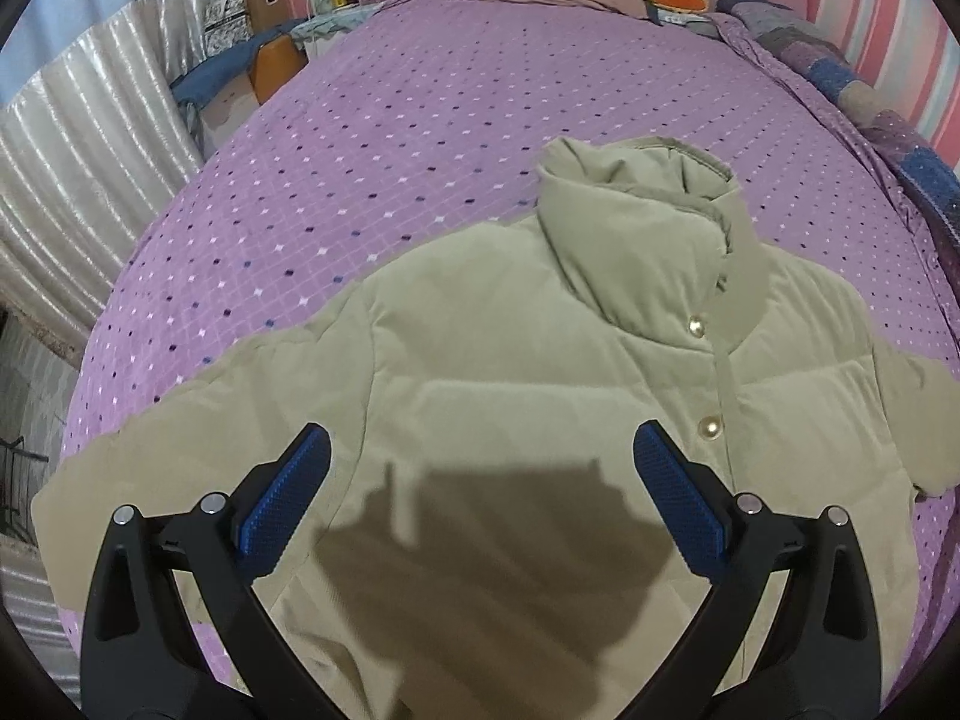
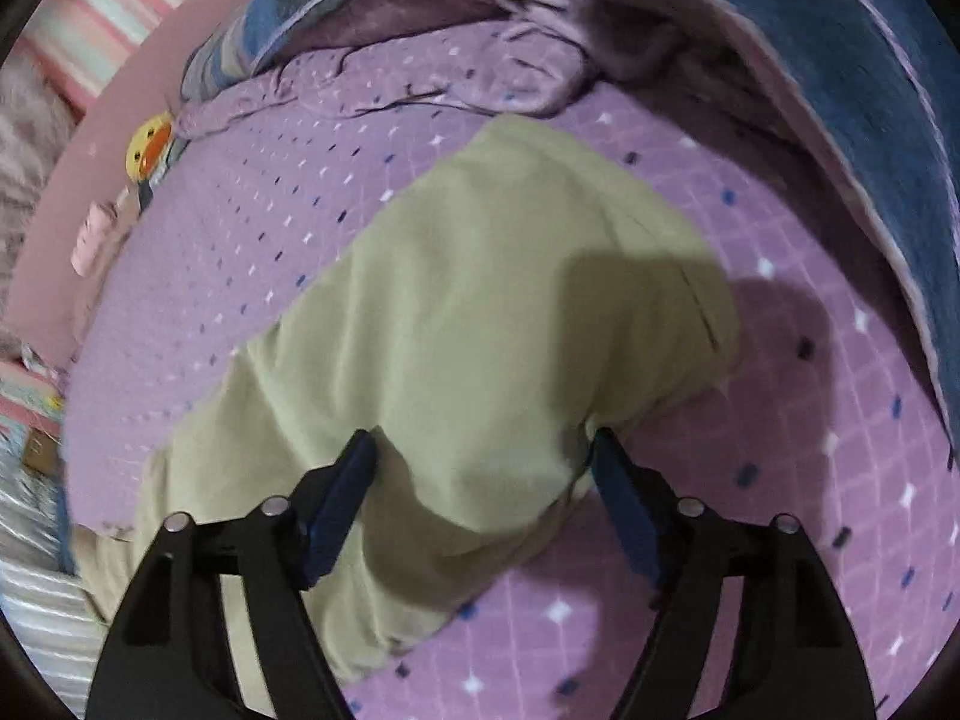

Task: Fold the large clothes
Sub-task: 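Lift the held sleeve with the right gripper and swing it across the jacket body, then lay the sleeve on the jacket body and open the right gripper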

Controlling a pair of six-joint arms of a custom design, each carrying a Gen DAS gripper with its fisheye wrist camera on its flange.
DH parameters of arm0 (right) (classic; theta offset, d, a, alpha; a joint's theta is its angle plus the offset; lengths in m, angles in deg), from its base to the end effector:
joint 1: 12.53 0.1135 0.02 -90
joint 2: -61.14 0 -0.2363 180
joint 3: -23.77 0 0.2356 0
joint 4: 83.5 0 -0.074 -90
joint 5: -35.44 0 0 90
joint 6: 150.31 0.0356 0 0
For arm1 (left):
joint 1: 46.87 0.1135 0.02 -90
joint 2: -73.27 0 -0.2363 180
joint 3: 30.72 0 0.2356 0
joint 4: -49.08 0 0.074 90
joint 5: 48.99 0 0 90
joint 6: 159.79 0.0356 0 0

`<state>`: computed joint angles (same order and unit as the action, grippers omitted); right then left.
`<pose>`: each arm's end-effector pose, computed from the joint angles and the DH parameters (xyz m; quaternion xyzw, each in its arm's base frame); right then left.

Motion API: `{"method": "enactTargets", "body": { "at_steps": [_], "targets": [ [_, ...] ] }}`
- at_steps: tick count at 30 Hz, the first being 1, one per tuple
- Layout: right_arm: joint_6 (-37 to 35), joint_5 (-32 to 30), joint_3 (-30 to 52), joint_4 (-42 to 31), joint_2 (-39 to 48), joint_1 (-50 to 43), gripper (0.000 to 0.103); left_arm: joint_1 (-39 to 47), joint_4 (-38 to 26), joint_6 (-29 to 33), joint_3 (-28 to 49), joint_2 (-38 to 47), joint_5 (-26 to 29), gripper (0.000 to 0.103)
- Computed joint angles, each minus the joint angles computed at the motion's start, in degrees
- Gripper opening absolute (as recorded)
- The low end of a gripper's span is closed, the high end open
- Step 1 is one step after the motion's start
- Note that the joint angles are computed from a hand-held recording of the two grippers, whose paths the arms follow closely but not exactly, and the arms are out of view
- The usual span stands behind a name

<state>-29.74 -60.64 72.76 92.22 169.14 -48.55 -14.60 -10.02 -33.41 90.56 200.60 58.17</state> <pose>0.2153 -0.1519 0.0385 0.5231 0.8188 0.0406 0.2329 0.3802 0.2276 0.1785 0.0667 0.9639 -0.0004 0.2579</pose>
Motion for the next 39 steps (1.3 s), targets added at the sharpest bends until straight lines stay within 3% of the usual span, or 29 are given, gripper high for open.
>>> {"method": "enactTargets", "body": {
  "at_steps": [1, 3, 5, 13, 20, 25, 32, 35, 39],
  "targets": [
    [-1.13, 0.84, -0.09, 0.10, -0.30, 0.51, 0.057, 0.10, -0.13, 0.01, 0.24, 0.25, -0.03, 0.100],
    [-3.46, 1.26, -2.60, -0.03, -4.40, 1.96, 0.026, 0.34, -0.55, 0.11, 1.27, 1.24, -0.52, 0.100],
    [-5.92, 2.37, -2.10, -1.81, -7.13, 3.62, 0.018, 0.48, -1.14, 0.23, 2.64, 2.33, -0.98, 0.100],
    [-10.71, 9.76, -1.50, -19.46, -32.89, 17.74, 0.014, 2.28, -3.29, 1.92, 5.64, 3.13, 1.74, 0.100],
    [-6.50, 11.68, 7.54, -29.29, -38.51, 32.58, 0.012, 5.09, -7.19, 5.14, 10.16, 4.20, 4.74, 0.100],
    [-4.18, 13.01, 19.08, -31.77, -30.35, 46.64, 0.012, 6.93, -11.07, 6.26, 16.39, 6.86, 6.02, 0.100],
    [-1.01, 9.31, 35.20, -29.58, -14.72, 59.70, 0.011, 9.72, -18.28, 6.87, 28.76, 12.90, 8.32, 0.100],
    [-2.60, 7.93, 48.59, -33.04, -3.68, 64.81, 0.011, 10.67, -19.95, 7.21, 32.64, 14.83, 8.80, 0.100],
    [-4.35, 5.27, 68.53, -43.32, 16.62, 67.19, 0.011, 11.51, -24.14, 6.58, 41.02, 20.28, 8.12, 0.100]
  ]
}}
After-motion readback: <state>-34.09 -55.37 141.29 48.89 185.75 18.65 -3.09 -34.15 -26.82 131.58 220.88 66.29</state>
